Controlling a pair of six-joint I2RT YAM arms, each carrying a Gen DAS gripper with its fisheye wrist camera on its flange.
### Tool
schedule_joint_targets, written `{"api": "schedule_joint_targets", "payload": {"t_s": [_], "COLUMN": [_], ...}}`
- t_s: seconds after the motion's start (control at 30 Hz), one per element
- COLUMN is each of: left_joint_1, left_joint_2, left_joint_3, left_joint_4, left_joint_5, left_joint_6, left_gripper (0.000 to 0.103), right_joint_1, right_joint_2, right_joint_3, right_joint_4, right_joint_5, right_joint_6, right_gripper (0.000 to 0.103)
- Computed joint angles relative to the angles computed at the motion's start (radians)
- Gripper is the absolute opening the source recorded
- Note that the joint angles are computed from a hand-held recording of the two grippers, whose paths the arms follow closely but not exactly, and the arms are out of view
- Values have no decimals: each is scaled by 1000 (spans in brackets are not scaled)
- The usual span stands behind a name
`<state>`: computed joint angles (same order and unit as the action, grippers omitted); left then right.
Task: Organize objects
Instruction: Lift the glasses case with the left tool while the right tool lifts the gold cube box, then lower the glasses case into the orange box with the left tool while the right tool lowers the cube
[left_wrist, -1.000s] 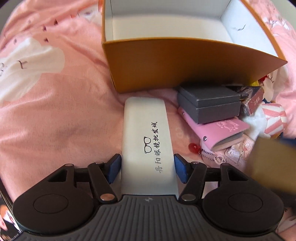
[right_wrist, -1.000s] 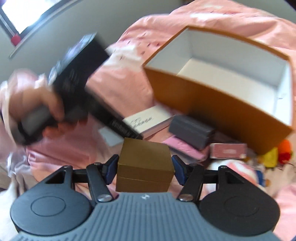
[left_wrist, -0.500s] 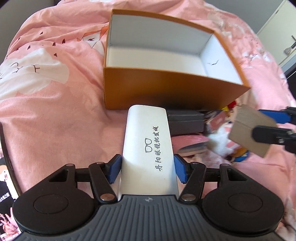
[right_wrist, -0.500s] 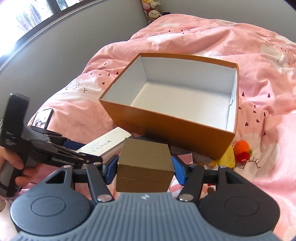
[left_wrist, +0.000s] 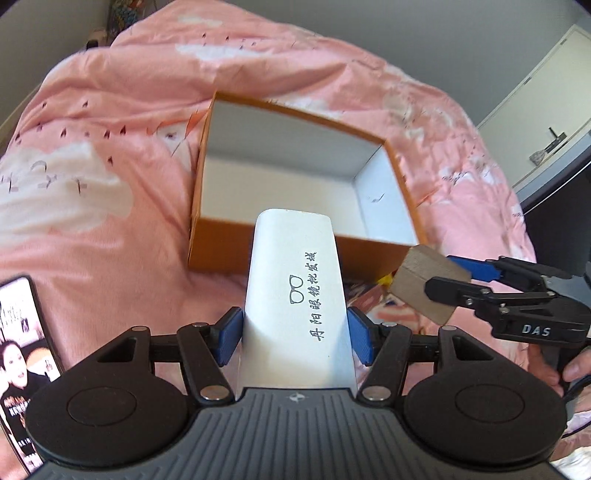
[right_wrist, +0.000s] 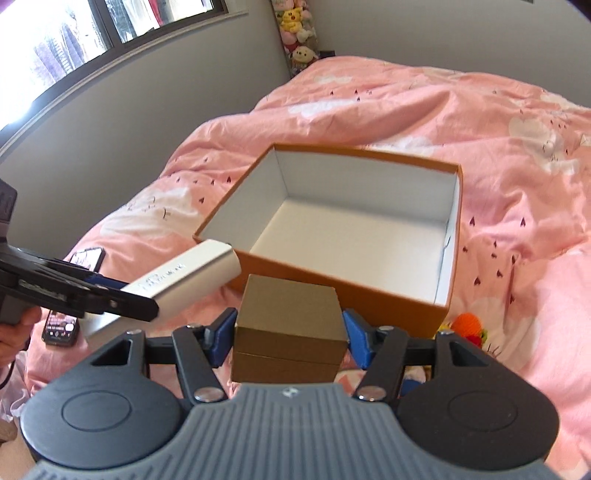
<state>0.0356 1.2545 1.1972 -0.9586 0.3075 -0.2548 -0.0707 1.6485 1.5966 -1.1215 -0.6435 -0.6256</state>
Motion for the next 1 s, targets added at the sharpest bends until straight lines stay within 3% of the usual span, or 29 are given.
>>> {"api": "schedule_joint_targets", "payload": {"t_s": [0.3, 0.4, 0.5, 0.67, 1.0], "left_joint_1": [-32, -67, -108, -131, -187], "left_joint_2": [161, 262, 356, 476, 604], "left_joint_3": [212, 265, 275, 257, 244], "left_joint_4": [75, 128, 199, 301, 330], "left_joint_5": [-41, -113, -207, -260, -449], "left_joint_6": [21, 9, -15, -53, -46], "left_gripper": [69, 69, 69, 69, 70], "right_joint_1": [22, 40, 68, 106, 146], "right_joint_2": [89, 173, 253, 400, 544], "right_joint_3": [159, 246, 311, 433, 532], "right_joint_4": [34, 48, 79, 65, 36], "right_joint_5": [-27, -28, 4, 71, 172], "right_joint_6": [74, 145, 213, 278, 275], "right_gripper": [63, 63, 63, 63, 63]}}
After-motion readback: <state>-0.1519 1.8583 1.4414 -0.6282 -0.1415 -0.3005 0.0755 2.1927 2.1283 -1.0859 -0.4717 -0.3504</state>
